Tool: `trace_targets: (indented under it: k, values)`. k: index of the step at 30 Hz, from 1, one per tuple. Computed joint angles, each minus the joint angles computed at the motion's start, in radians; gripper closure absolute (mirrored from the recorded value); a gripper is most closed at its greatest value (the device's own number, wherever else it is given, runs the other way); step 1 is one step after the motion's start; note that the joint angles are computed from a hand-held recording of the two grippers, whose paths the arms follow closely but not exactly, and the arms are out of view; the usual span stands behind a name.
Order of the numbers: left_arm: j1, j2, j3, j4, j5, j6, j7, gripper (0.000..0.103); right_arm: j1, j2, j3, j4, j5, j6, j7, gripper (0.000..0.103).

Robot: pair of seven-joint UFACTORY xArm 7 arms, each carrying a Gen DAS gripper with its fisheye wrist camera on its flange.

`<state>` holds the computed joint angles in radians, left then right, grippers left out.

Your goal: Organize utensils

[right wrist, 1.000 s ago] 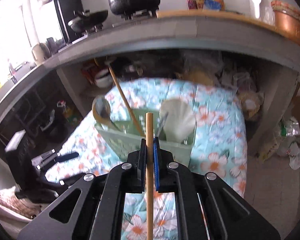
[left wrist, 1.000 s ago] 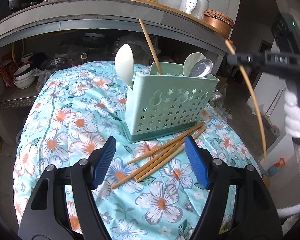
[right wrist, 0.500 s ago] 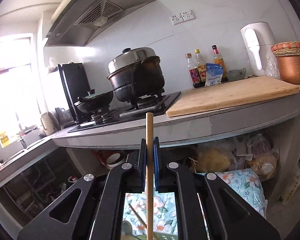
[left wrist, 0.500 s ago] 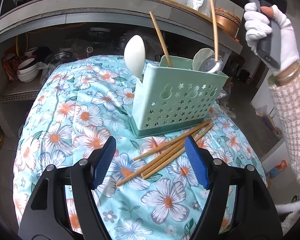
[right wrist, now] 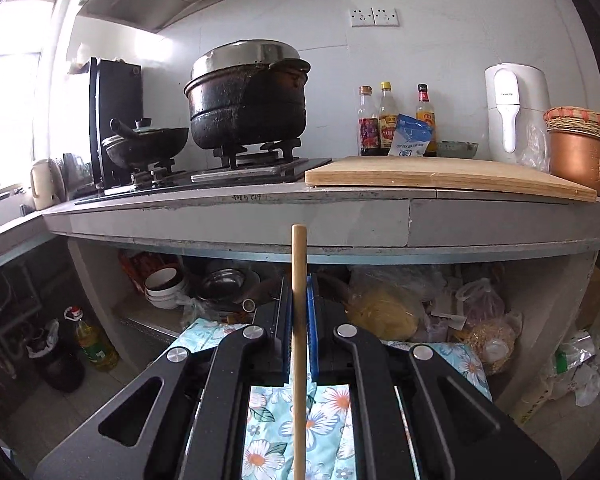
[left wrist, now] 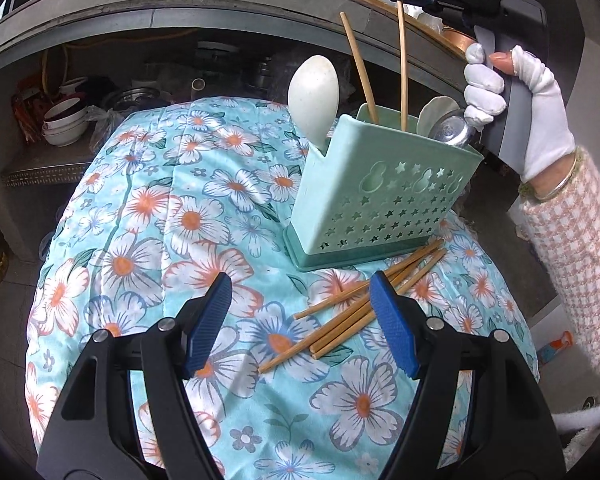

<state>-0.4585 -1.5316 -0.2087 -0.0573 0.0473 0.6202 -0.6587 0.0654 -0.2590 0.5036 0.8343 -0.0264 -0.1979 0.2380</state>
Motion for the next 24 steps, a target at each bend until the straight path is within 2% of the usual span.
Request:
trace_targets:
  k: [2,6,8,9,12,14,15,17,18,20,21,24]
  values:
    - [-0.001,-0.001,0.001,0.001,0.000,0.001,0.000,0.035,-0.004,-0.006,0.003,-0.003,-0.001,0.005,0.001,0.096]
    - [-0.004,-0.004,-0.007,0.003,0.001,0.004,-0.009,0.035,0.059,-0.027,-0.063,-0.015,-0.008,0.014,0.007,0.094]
    - [-0.008,-0.004,-0.008,0.004,0.001,0.004,-0.011,0.035,0.122,-0.048,-0.128,-0.030,-0.010,0.014,0.009,0.083]
    - [-0.011,-0.005,-0.011,0.006,0.001,0.006,-0.012,0.035,0.142,-0.063,-0.150,-0.040,-0.009,0.010,0.011,0.080]
    - [-0.022,-0.010,-0.019,0.011,0.002,0.009,-0.017,0.035,0.282,-0.129,-0.292,-0.089,-0.012,0.003,0.007,0.071]
    - [-0.031,-0.007,-0.021,0.013,0.002,0.004,-0.020,0.035,0.386,-0.194,-0.396,-0.137,-0.013,-0.001,0.003,0.054]
    - [-0.037,-0.006,-0.022,0.014,0.001,0.003,-0.020,0.035,0.430,-0.234,-0.441,-0.165,-0.012,0.002,0.001,0.050]
    - [-0.046,-0.004,-0.021,0.011,0.000,-0.004,-0.019,0.035,0.479,-0.317,-0.495,-0.222,-0.005,0.014,-0.003,0.034]
    - [-0.050,0.005,-0.020,0.011,-0.002,-0.014,-0.019,0.035,0.501,-0.366,-0.521,-0.255,-0.003,0.032,-0.010,0.030]
    - [-0.056,0.024,-0.014,0.008,-0.004,-0.034,-0.015,0.035,0.496,-0.461,-0.528,-0.319,0.011,0.083,-0.018,0.013]
    - [-0.058,0.041,-0.010,0.008,-0.006,-0.049,-0.012,0.035,0.481,-0.511,-0.520,-0.357,0.017,0.115,-0.021,0.009]
    - [-0.063,0.097,0.005,0.010,-0.011,-0.099,0.003,0.035,0.460,-0.643,-0.512,-0.462,0.038,0.230,-0.045,0.006]
